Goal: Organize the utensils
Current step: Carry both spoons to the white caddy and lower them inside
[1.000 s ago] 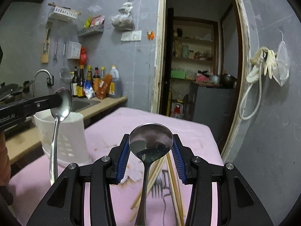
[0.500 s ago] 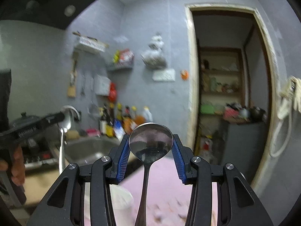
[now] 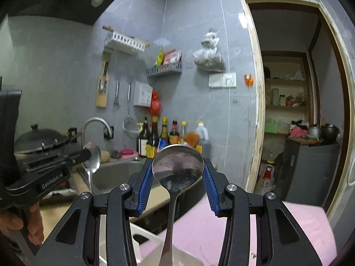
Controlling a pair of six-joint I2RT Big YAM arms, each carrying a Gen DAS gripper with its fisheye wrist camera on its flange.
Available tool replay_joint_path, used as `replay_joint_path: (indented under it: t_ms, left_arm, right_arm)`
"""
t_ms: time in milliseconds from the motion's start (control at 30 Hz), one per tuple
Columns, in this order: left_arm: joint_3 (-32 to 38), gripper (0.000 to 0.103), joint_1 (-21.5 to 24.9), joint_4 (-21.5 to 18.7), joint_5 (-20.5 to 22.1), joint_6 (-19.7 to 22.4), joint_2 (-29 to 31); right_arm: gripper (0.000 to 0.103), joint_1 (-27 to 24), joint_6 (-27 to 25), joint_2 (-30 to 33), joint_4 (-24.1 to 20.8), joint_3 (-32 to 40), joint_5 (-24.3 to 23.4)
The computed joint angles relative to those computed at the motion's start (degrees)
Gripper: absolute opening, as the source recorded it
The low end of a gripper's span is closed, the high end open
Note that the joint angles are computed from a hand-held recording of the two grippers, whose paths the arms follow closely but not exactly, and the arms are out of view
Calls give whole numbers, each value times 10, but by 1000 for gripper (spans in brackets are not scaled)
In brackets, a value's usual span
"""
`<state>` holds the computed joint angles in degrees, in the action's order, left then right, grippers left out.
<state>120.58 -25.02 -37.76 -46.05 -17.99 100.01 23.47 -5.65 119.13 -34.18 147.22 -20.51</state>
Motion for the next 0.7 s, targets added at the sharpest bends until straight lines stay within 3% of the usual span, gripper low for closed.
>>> replay_joint_path:
  t_ms: [233, 367, 700]
  left_arm:
    - [-15, 0, -1, -6, -1, -13, 14]
    - [-18, 0, 1, -26, 31, -40, 15]
    - [-99, 2, -11, 36, 71, -30, -26]
  right_arm:
    - [41, -11, -12, 0, -20, -27, -3]
    - [41, -17, -20, -8, -30, -50, -12]
    - [42, -21, -40, -49, -38, -124, -30]
